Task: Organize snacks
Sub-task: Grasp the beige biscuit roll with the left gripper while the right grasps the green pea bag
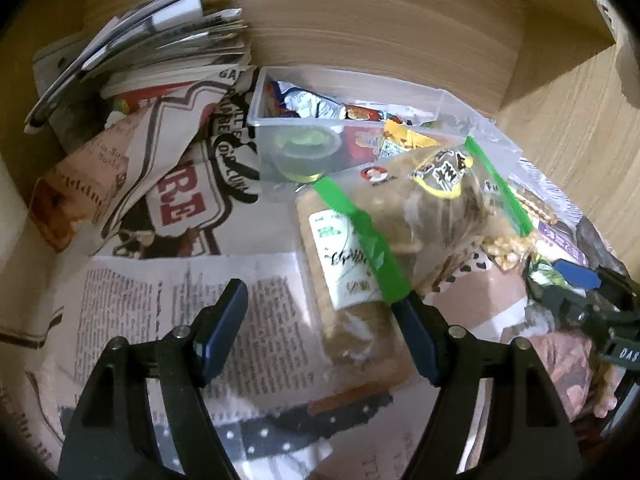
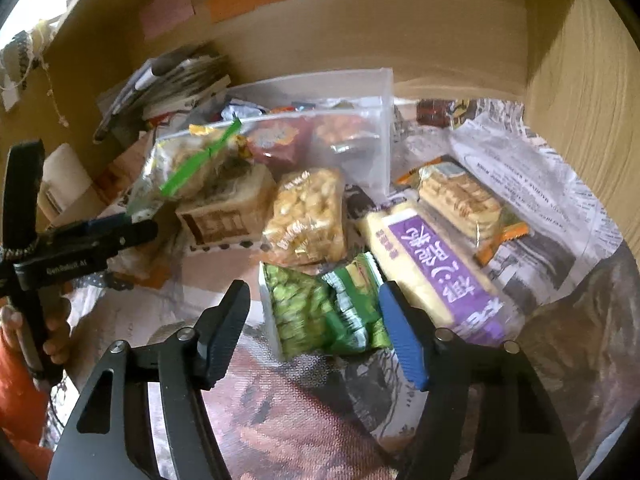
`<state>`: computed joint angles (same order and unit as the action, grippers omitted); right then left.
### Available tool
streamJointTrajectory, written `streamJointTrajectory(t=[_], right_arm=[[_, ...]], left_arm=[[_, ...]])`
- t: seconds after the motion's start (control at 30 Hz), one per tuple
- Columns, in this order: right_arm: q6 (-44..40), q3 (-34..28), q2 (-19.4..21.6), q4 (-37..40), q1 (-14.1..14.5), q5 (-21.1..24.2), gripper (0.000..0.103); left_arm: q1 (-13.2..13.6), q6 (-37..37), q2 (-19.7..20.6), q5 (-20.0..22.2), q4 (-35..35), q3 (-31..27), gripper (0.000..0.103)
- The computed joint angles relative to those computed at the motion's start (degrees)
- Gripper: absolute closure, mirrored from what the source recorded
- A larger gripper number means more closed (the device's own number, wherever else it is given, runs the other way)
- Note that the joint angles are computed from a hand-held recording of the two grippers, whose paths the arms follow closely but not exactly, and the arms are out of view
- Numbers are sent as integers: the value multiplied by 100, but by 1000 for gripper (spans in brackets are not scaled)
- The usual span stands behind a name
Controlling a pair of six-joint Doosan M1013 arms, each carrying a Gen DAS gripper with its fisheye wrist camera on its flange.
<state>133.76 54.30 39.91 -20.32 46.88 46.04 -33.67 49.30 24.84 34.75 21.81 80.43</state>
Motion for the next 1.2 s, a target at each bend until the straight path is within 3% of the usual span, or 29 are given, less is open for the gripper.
streamJointTrajectory(t=[0.1, 0.27, 0.33, 0.4, 0.6, 0.8, 0.9, 1.2], right_arm=[[46, -23, 26, -83, 14, 86, 39], [117, -28, 49, -194, 24, 129, 39], [220, -43, 61, -313, 27, 174, 53], [219, -36, 55, -268, 7, 152, 60], [340, 108, -22, -305, -3, -69, 70], [536, 219, -113, -451, 7, -214, 73], [530, 232, -143, -445, 3, -278, 82], [809, 183, -199, -969, 43, -511, 82]], left_arm=[[33, 240, 150, 80, -254, -201, 29], [46, 195, 269, 203, -218, -341, 44], [60, 171, 275, 172, -228, -338, 56], [54, -34, 287, 221, -31, -342, 64], [73, -162, 174, 32, 7, -165, 65], [64, -420, -39, -70, 227, 107, 65], [53, -599, -183, -128, 409, 262, 65], [25, -1045, -432, -308, 953, 347, 67]])
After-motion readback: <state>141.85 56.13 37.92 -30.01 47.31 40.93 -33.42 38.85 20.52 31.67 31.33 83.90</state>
